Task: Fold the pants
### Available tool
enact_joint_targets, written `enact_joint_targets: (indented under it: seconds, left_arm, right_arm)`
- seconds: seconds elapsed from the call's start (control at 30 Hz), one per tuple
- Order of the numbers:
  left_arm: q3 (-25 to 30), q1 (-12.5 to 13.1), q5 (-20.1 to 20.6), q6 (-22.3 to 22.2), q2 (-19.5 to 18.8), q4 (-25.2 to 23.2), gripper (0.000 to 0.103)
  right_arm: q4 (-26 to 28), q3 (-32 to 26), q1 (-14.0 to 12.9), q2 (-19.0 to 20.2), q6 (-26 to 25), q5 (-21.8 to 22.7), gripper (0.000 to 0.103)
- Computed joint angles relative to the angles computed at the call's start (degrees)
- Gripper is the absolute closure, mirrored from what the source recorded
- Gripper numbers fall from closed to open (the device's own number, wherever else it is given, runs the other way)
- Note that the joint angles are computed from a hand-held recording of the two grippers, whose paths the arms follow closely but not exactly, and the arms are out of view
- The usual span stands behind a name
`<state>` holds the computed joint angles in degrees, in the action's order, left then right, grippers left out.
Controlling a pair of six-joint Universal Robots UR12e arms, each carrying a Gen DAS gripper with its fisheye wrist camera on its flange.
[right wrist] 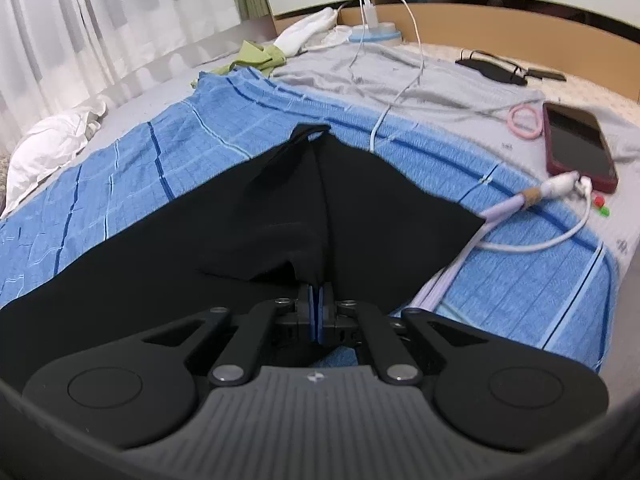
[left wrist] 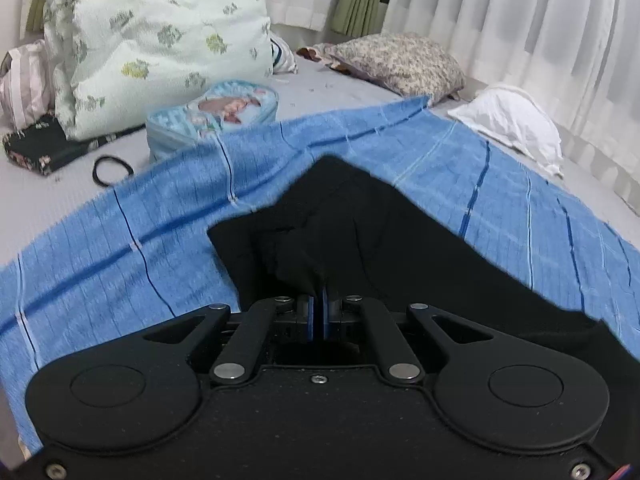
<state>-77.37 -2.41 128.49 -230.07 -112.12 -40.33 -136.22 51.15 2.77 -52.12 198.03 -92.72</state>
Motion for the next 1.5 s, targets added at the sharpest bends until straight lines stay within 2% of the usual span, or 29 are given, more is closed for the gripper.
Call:
enact_joint_targets:
  seconds: [0.1, 0.2, 0.3, 0.4, 0.53, 0.57, 0.6, 0.67, 0.7, 0.77, 0.8, 0.87, 0.93, 1.07, 1.27, 1.37, 1.5]
  left_arm:
    - [0.4, 0.1, 0.4, 1.7, 0.2, 1.0, 0.098]
    - [1.5, -0.4, 1.7, 3.8, -0.5, -2.2, 0.098]
    - [1.8, -0.6, 2.5, 3.5, -1.1, -4.9, 0.098]
    - [1.7, -0.7, 3.1, 4.7, -1.4, -5.2, 0.097]
    - [1.6, -0.4, 2.4, 5.3, -1.3, -6.3, 0.093]
    - [1.6, -0.3, 1.5, 5.4, -1.2, -7.4, 0.091]
    - [1.6, -0.2, 0.5, 5.6, -1.2, -8.4, 0.088]
    - [1.2, -0.6, 1.2, 7.6, -1.2, -7.7, 0.084]
    - [1.4, -0.8, 1.6, 8.3, -1.3, -8.1, 0.075]
    - [1.0, -0.7, 0.9, 8.2, -0.9, -8.1, 0.066]
    - [0.7, -0.5, 0.4, 7.7, -0.6, -7.9, 0.065]
    - [0.2, 0.1, -0.8, 6.3, 0.1, -7.5, 0.062]
    - [-0.1, 0.7, -2.1, 5.3, 0.5, -7.2, 0.062]
    - [-0.5, 1.3, -3.3, 5.9, 0.9, -6.0, 0.060]
    - [-0.8, 1.5, -3.9, 6.7, 0.7, -6.9, 0.054]
    - [-1.0, 1.5, -3.9, 6.7, 0.7, -6.6, 0.054]
    - [-1.5, 2.0, -5.8, 6.4, 1.2, -6.4, 0.052]
  right_arm:
    - [-1.0, 0.0, -0.2, -0.2, -0.1, 0.4, 0.098]
    - [0.2, -0.3, -0.2, 0.0, -0.6, 0.0, 0.098]
    - [0.2, 0.9, 0.2, 0.0, -1.8, -1.2, 0.100]
    - [-1.3, 1.4, 0.9, -0.3, -6.1, -3.5, 0.099]
    - [-1.5, 2.2, 0.4, -1.1, -5.8, -2.2, 0.095]
    - [0.0, 2.0, 0.2, -1.0, -5.9, -1.8, 0.090]
    - [-0.1, 2.3, 0.0, -1.0, -6.1, -1.5, 0.079]
    - [-1.9, 3.4, 0.0, -1.4, -7.3, -1.4, 0.079]
    - [-1.9, 3.4, 0.2, -1.5, -8.1, -1.8, 0.078]
    - [-1.6, 3.4, 0.5, -1.7, -9.4, -2.7, 0.069]
    - [-1.4, 3.4, 0.8, -1.9, -10.0, -3.6, 0.066]
    - [-1.9, 3.5, 1.2, -2.3, -10.7, -5.4, 0.049]
    - [-3.5, 4.2, 1.5, -3.1, -11.5, -5.4, 0.042]
    - [-5.4, 4.9, 2.3, -4.2, -14.4, -0.7, 0.037]
    - [-6.0, 3.7, 5.4, -3.1, -25.8, 10.4, 0.033]
    - [-4.6, 1.8, 7.4, -1.4, -31.7, 14.0, 0.033]
    - [0.9, -0.8, 9.6, 0.1, -39.0, 18.4, 0.033]
